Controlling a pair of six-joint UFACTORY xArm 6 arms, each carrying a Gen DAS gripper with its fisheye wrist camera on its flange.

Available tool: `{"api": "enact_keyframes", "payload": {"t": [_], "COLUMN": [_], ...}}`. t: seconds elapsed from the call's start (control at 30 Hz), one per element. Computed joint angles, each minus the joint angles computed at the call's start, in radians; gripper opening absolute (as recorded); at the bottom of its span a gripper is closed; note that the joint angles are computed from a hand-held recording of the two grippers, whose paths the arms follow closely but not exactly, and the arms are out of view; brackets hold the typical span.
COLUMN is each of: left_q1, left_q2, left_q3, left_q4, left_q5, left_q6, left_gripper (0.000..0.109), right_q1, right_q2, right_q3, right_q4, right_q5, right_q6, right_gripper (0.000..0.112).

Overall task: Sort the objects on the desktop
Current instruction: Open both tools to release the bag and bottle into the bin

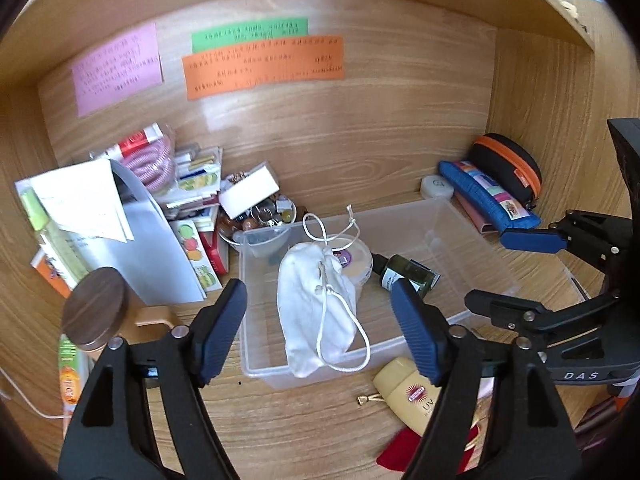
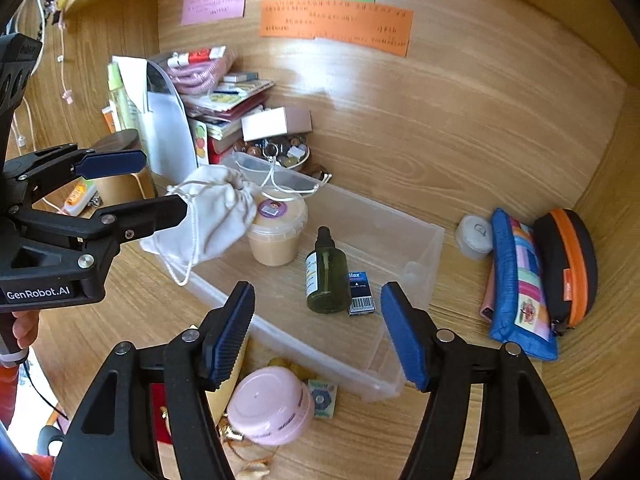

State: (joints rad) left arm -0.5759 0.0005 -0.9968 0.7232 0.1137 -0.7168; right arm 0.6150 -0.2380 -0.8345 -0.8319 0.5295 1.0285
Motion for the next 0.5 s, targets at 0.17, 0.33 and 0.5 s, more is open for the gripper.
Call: {"api": "enact_keyframes", "payload": {"t": [0.17,0.33,0.5], "left_q1": [-0.002,-0.006,-0.009], "left_q2": [-0.052,-0.1,-0.128], "left_q3": [0.026,0.067,0.099], "left_q4": [0.208,0.273,0.312], "left_q5": [0.008,-0.003,-0.016], "left_q6": [-0.188,-0.25,-0.292], "left_gripper": [0.087,0.09,0.093], "right_q1": [0.032,0.052,0.074], "right_q2": [-0.062,-0.123,-0.182], "right_q3": [0.035,0.076,0.122], "right_q4": [-0.039,-0.054,-0.07], "right_q5": [0.029,0.044,0.059], "right_q6": [0.054,0.088,0.129], "right_gripper": [0.067,0.067,0.067]}}
